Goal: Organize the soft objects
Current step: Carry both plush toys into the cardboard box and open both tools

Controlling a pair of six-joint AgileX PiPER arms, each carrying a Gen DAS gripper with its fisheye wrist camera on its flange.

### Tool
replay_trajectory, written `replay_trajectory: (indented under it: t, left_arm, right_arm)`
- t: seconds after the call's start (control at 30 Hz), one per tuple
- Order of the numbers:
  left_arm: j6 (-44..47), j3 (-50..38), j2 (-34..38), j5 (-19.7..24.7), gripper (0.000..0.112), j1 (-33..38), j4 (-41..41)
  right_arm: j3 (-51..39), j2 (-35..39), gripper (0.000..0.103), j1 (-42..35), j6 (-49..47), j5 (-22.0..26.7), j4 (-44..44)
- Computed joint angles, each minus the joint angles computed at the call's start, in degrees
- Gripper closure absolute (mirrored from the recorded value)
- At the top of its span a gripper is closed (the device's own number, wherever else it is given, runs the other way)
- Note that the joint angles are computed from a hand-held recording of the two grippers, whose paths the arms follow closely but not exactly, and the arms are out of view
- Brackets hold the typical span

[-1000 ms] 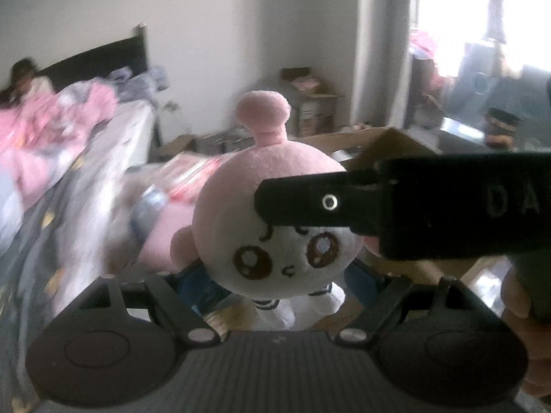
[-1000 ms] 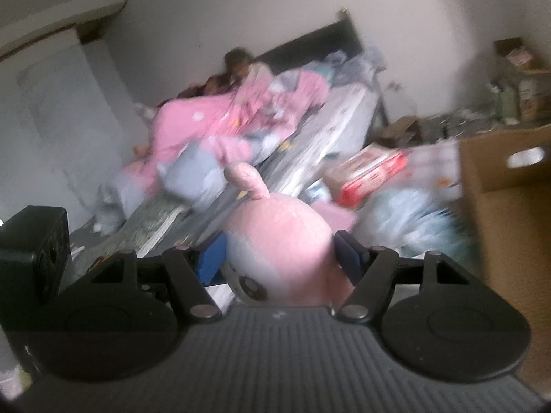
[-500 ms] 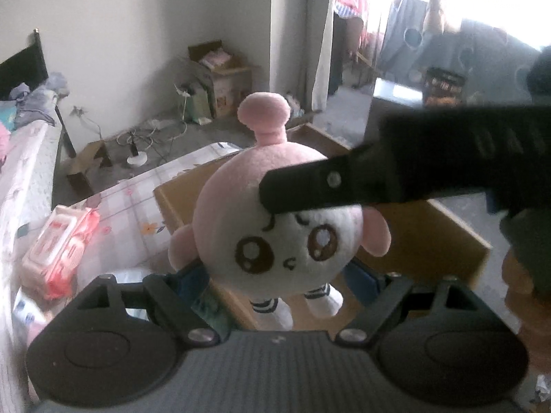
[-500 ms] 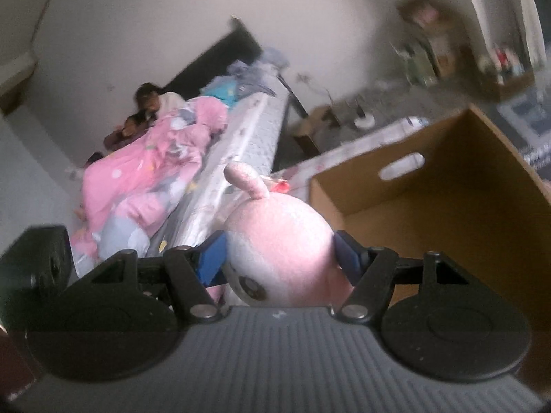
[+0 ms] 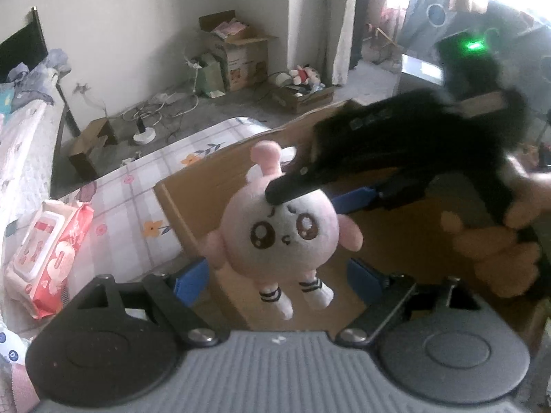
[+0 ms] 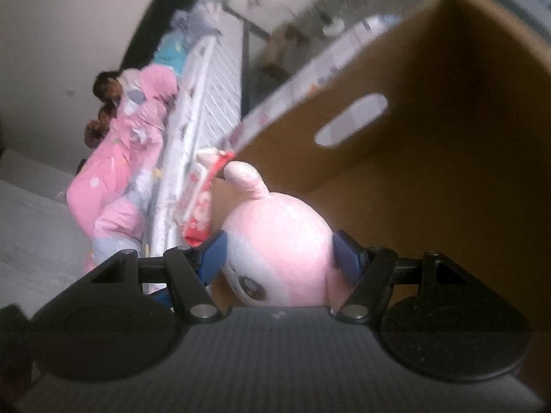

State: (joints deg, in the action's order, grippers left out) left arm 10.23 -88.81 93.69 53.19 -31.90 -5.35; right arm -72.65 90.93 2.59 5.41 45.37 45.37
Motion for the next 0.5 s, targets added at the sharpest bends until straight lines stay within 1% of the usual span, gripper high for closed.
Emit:
replay_trajectory:
  t: [0.13,0.23,0.27,0.37,0.4,0.43,0.5]
  left_arm:
    - [0.03,-0.3,-0.1,0.21,0.024,0.4,-0.11]
    - [0.0,-0.16,-0.17,0.07,0.024,0.83,-0.18]
    - [-0.24,-0.36,0.09,0.09,0.024,0.79,0.04]
    - [-0.35,-0.49,0.12,0.37,0.024,0.73,0.52]
    - [-0.48,-0.27,-0.27,0.39,0.024,0.58,0.81]
    - [-0.4,0.07,-0.63,0.27,0.024,0.64,1.01]
    - [-1.03,0.45,-1.46,0.32,0.024,0.43,1.58]
  right_arm:
    - [-5.96,9.36,0.035,0.37,-0.46,0.9,-0.71]
    - [-10.36,14.99,0.033,1.09,-0.26,0.45,-1.45]
    - [-11.43,16.44,0.03,1.61,0.37,-0.19,-2.15]
    - [-11.74,18.1,0.028,2.42,0.0,-3.42,-1.21]
    - [-12.51,18.47,0.026,2.96,0.98,-3.95,-2.62]
    - [-13.15,18.53,0.022,3.51,3.01,-4.46,-5.14]
    - [-13.29,17.96,0.019,4.53,6.66,-6.22,-9.33]
